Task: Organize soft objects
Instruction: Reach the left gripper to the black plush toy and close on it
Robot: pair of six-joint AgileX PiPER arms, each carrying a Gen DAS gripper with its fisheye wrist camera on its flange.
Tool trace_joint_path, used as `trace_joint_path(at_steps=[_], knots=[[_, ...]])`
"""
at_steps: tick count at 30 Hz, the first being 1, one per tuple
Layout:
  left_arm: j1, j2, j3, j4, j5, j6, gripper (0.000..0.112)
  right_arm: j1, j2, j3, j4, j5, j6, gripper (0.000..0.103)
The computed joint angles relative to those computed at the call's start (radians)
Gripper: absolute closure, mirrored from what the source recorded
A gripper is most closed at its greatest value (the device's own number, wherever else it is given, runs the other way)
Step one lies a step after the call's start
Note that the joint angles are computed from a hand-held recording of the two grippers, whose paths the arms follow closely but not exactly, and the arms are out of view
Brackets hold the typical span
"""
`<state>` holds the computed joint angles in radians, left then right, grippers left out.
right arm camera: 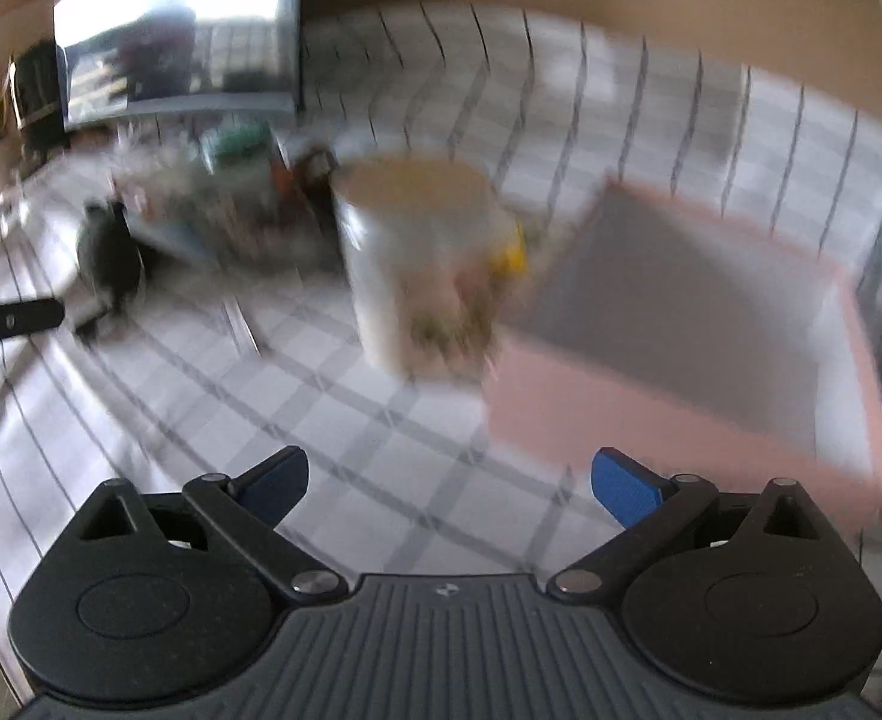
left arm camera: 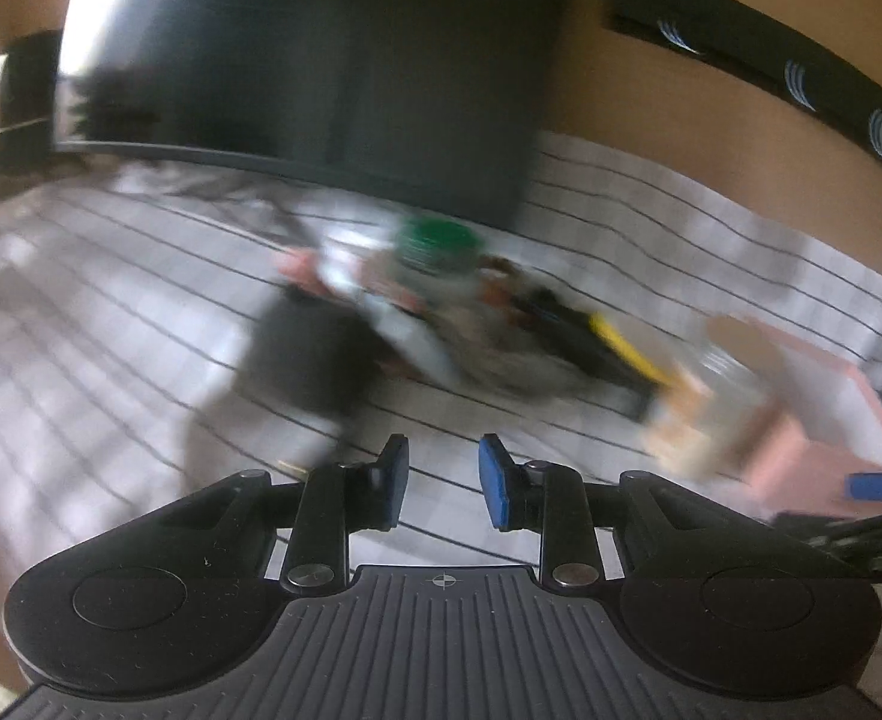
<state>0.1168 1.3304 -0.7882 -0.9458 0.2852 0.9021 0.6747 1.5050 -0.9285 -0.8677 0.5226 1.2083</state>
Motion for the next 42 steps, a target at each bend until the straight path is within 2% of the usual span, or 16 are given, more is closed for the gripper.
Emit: trace_joint_path(at_steps=[3, 6, 7, 9, 14, 18, 19, 21, 23, 26, 30, 36, 38, 39, 40, 42], knots=[[0.164, 0.102, -0.135, -0.006, 0.13, 0.021, 0.083, 0.086, 0.059, -0.127, -0.109, 0.1, 0.11, 0.002], [0.284, 0.216, -0.298, 0.043, 0.266, -0.049, 0.083, 0.128, 0.142, -0.29, -0.117, 0.167, 0.113, 0.002], [0.324, 0.248, -0.34, 0.021, 0.308, -0.02, 0.083, 0.137, 0.167, -0.333, -0.111, 0.176, 0.108, 0.002], [0.38, 0.3, -0.405, -0.054, 0.339, 0.072, 0.083, 0.149, 0.232, -0.432, -0.096, 0.201, 0.072, 0.002], [0.409, 0.427, -0.593, 0.022, 0.388, 0.038, 0.083, 0.215, 0.338, -0.569, -0.101, 0.303, 0.044, 0.002], [0.423, 0.564, -0.778, -0.007, 0.618, -0.077, 0.083, 0.251, 0.364, -0.571, -0.065, 0.348, 0.02, 0.002], [0.414, 0.583, -0.797, -0.014, 0.644, -0.102, 0.083, 0.254, 0.366, -0.566, -0.049, 0.353, 0.015, 0.002], [0.373, 0.59, -0.796, 0.001, 0.639, -0.107, 0.083, 0.247, 0.363, -0.549, -0.011, 0.341, 0.001, 0.002], [0.321, 0.574, -0.755, 0.054, 0.585, -0.127, 0.083, 0.242, 0.365, -0.542, 0.012, 0.325, -0.014, 0.002], [0.268, 0.608, -0.769, 0.138, 0.568, -0.261, 0.083, 0.237, 0.351, -0.517, 0.015, 0.306, -0.012, 0.002], [0.213, 0.638, -0.782, 0.167, 0.468, -0.369, 0.078, 0.231, 0.31, -0.453, 0.003, 0.279, 0.017, 0.002], [0.149, 0.669, -0.853, 0.319, 0.43, -0.509, 0.076, 0.214, 0.265, -0.384, 0.023, 0.244, 0.029, 0.002], [0.144, 0.678, -0.881, 0.376, 0.446, -0.571, 0.067, 0.218, 0.251, -0.362, 0.015, 0.24, 0.044, 0.002], [0.152, 0.683, -0.898, 0.401, 0.479, -0.618, 0.052, 0.221, 0.247, -0.356, 0.011, 0.246, 0.05, 0.002], [0.156, 0.689, -0.909, 0.425, 0.501, -0.665, 0.045, 0.225, 0.244, -0.351, 0.007, 0.251, 0.055, 0.002], [0.162, 0.678, -0.874, 0.434, 0.481, -0.692, 0.029, 0.23, 0.234, -0.337, -0.004, 0.255, 0.063, 0.002]])
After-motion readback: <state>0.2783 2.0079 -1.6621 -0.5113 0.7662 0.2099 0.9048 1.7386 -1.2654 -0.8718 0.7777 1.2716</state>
